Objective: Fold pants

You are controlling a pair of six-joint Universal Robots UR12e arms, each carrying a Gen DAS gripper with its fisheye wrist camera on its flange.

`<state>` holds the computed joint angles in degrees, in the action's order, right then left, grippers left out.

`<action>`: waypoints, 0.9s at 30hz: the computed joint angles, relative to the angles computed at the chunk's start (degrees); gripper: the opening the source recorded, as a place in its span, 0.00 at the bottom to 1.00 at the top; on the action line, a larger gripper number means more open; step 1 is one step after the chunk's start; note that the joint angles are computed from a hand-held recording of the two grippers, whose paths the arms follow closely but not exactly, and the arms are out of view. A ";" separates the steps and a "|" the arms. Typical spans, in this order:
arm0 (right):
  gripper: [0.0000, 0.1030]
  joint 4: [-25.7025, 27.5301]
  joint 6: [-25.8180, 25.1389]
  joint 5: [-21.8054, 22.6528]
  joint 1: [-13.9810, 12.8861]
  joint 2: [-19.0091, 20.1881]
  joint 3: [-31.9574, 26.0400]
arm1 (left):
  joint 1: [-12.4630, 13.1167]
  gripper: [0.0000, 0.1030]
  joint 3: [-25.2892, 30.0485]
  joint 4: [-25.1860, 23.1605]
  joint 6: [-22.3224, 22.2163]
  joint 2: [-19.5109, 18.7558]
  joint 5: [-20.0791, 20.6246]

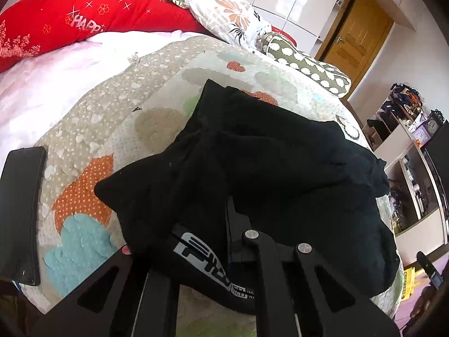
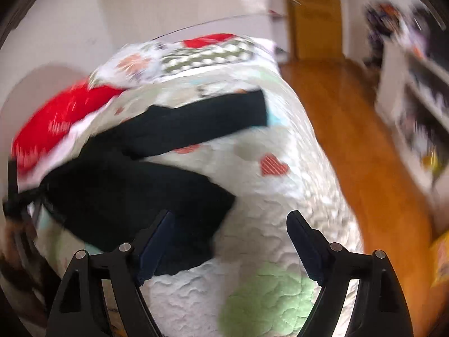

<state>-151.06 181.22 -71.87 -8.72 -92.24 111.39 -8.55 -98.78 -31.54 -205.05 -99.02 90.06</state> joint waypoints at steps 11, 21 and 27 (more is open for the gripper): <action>0.08 -1.96 -3.03 5.24 1.93 5.70 -0.90 | -0.48 0.06 0.46 -1.43 -0.39 -0.48 1.85; 0.07 -2.53 -2.50 -3.05 -1.79 0.14 0.88 | -1.38 0.15 -2.20 0.44 0.39 2.15 -3.21; 0.24 2.13 -2.54 -12.50 0.87 2.57 -0.47 | -1.56 0.29 -3.11 -3.47 -0.41 2.15 -2.87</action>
<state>-148.93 178.68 -84.37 -7.85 -89.67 110.92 -10.11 -101.89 -35.00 -205.46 -96.88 87.19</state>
